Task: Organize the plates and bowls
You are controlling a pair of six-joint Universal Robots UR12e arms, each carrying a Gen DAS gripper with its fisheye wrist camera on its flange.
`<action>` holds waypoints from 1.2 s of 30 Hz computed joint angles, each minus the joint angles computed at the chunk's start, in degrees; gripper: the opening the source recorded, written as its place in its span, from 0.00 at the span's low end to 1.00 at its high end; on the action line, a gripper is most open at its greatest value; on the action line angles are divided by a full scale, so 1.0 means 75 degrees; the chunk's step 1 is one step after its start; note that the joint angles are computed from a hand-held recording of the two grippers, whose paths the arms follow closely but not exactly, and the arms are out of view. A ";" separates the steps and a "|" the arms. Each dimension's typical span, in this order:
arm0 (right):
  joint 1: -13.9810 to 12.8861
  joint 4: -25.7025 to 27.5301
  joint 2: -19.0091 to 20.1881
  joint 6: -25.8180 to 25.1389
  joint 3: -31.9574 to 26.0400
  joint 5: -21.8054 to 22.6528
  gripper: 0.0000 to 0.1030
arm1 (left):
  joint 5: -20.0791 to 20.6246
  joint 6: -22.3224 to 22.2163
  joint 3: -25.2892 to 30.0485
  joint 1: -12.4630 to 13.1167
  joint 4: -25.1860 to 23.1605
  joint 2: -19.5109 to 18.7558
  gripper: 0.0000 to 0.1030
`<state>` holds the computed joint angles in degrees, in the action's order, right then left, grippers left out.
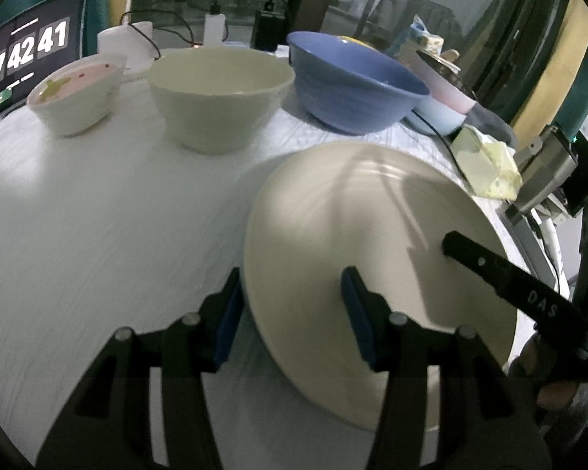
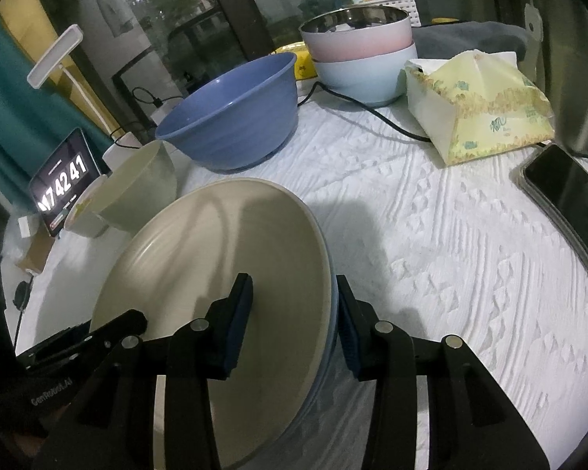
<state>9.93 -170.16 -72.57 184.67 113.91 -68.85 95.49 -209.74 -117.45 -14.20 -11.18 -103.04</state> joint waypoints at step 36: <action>0.1361 0.0374 0.0050 -0.0437 -0.0482 -0.0206 0.42 | 0.0464 -0.0692 -0.1717 0.0917 0.0779 0.1398 0.49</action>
<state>20.14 -167.35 -72.19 181.40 110.30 -70.40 98.97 -214.93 -130.32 -7.32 -5.34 -92.56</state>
